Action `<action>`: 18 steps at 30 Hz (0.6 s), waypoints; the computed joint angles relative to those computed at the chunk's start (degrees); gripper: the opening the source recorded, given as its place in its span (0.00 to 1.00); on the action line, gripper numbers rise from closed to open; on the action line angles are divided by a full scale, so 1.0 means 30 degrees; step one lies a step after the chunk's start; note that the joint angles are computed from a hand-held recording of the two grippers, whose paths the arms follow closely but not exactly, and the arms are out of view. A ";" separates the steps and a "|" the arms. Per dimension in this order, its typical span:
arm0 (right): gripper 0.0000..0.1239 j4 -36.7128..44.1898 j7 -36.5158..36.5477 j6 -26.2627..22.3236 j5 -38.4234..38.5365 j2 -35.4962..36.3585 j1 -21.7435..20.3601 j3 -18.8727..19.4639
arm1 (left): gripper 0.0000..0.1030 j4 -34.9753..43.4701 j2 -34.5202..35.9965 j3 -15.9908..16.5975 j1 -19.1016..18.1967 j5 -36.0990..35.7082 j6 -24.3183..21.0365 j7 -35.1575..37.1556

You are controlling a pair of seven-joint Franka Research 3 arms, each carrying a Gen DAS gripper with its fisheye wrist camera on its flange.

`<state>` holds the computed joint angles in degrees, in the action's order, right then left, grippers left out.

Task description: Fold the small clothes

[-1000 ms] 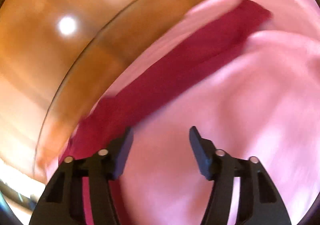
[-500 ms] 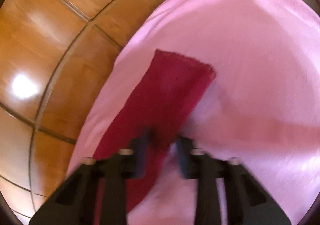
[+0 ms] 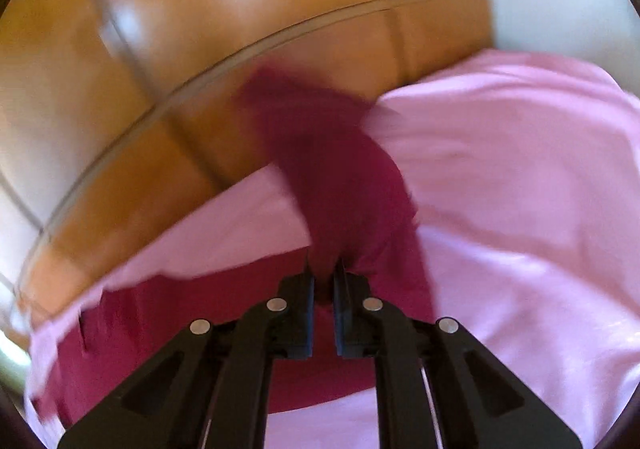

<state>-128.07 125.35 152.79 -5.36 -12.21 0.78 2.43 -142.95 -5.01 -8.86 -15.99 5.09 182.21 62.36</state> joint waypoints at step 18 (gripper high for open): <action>0.37 0.3896 -0.2024 -0.0246 0.1580 0.4786 0.5186 0.0725 | 0.96 0.0787 0.0222 -0.1329 0.1894 0.5120 -0.1329 -0.3995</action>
